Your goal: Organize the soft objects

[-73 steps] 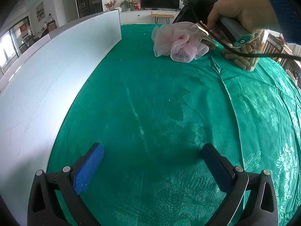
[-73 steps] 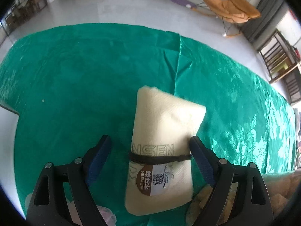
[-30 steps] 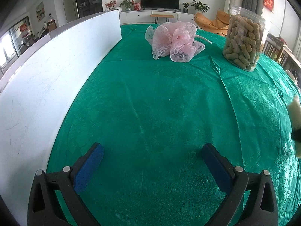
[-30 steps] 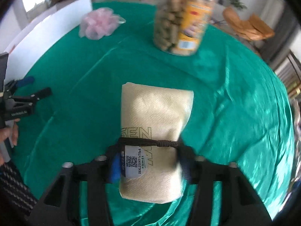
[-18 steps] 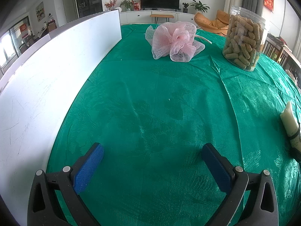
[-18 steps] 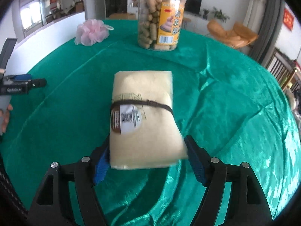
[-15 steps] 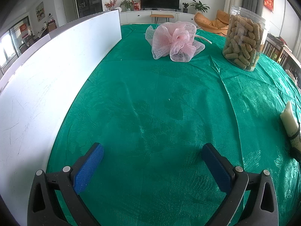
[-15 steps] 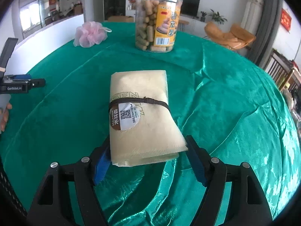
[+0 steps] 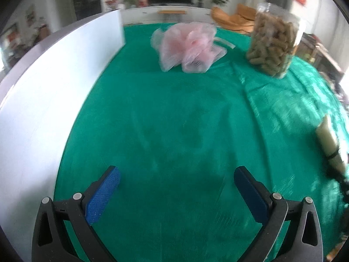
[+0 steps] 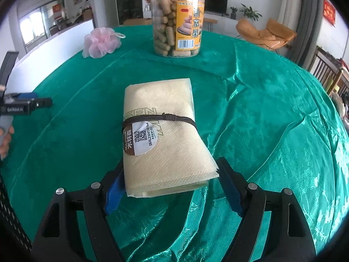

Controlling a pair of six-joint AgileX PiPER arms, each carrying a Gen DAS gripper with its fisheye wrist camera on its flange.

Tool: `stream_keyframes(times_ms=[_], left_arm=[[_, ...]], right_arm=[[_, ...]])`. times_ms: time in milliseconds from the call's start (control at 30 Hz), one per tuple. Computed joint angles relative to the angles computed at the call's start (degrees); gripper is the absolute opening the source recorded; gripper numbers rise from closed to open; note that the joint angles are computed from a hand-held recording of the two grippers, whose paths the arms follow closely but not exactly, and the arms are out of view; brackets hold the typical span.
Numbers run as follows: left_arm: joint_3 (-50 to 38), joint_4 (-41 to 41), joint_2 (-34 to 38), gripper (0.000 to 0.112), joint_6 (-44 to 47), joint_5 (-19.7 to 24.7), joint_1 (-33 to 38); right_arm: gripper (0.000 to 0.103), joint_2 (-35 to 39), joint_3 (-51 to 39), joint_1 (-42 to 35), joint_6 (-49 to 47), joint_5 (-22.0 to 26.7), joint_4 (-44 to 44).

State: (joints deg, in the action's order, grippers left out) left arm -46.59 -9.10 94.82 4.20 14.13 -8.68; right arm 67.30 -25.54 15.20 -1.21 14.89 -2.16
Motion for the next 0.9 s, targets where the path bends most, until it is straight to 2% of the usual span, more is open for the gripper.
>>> stream_keyframes(times_ms=[67, 133, 200, 267, 367, 400, 467, 533, 600, 633, 667, 700, 733, 767, 833, 900], left_arm=[[-6.1, -5.8, 2.1, 0.103, 8.2, 3.5, 1.5], [-14.4, -7.3, 5.8, 0.103, 12.5, 7.6, 2.2], [-24.8, -4.6, 11.6, 0.103, 11.4, 13.7, 2.3], [-34.2, -1.9, 17.2, 0.103, 8.6, 17.9, 2.4], [-42.9, -3.4, 22.8, 0.103, 8.5, 21.1, 2.5], [-45.9, -3.3, 24.6, 0.103, 8.2, 22.1, 2.1], [-50.3, 0.3, 27.3, 0.103, 4.7, 22.4, 0.6], [-55.3, 7.2, 30.5, 0.103, -2.6, 22.9, -1.3], [-60.3, 9.4, 33.9, 0.103, -5.6, 25.6, -1.8], [-61.4, 8.1, 34.9, 0.102, -4.7, 26.0, -1.5], [-60.2, 4.7, 34.5, 0.086, -2.0, 25.3, -0.6], [-58.9, 0.4, 34.2, 0.045, 1.1, 24.1, 0.4], [-58.4, -1.6, 34.1, 0.039, 1.9, 24.7, 1.2], [-56.4, -1.5, 33.0, 0.038, 1.3, 23.4, 1.4], [-48.7, -2.9, 28.3, 0.036, 1.9, 19.4, 2.1], [-37.6, -1.6, 20.3, 0.035, -0.6, 15.8, 1.9]], right_arm=[[0.081, -0.1, 0.1, 1.1, 5.0, -0.1, -4.8], [0.081, -0.3, 0.2, 2.1, 10.0, 0.0, -9.5], [0.081, -0.4, 0.3, 3.5, 16.5, 0.2, -15.7], [0.081, -0.3, 0.3, 4.3, 20.0, 0.3, -19.1], [0.081, -0.2, 0.3, 3.5, 16.8, 0.0, -16.0], [0.081, -0.1, 0.2, 2.7, 13.2, -0.2, -12.6], [0.081, 0.1, 0.0, 1.5, 7.9, -0.3, -7.6], [0.081, 0.3, 0.0, 0.6, 3.3, -0.4, -3.2], [0.081, 0.3, -0.1, 0.2, 1.8, -0.4, -1.8], [0.081, 0.3, 0.0, 0.5, 3.0, -0.4, -2.8], [0.081, 0.3, 0.0, 0.7, 4.3, -0.4, -4.0], [0.081, 0.2, 0.0, 1.1, 5.8, -0.4, -5.4], [0.081, 0.2, 0.0, 1.2, 6.4, -0.4, -5.9], [0.081, 0.2, 0.0, 1.2, 6.4, -0.4, -5.9], [0.081, 0.1, 0.1, 1.3, 7.6, -0.4, -6.9], [0.081, 0.1, 0.2, 1.3, 8.3, -0.4, -7.4]])
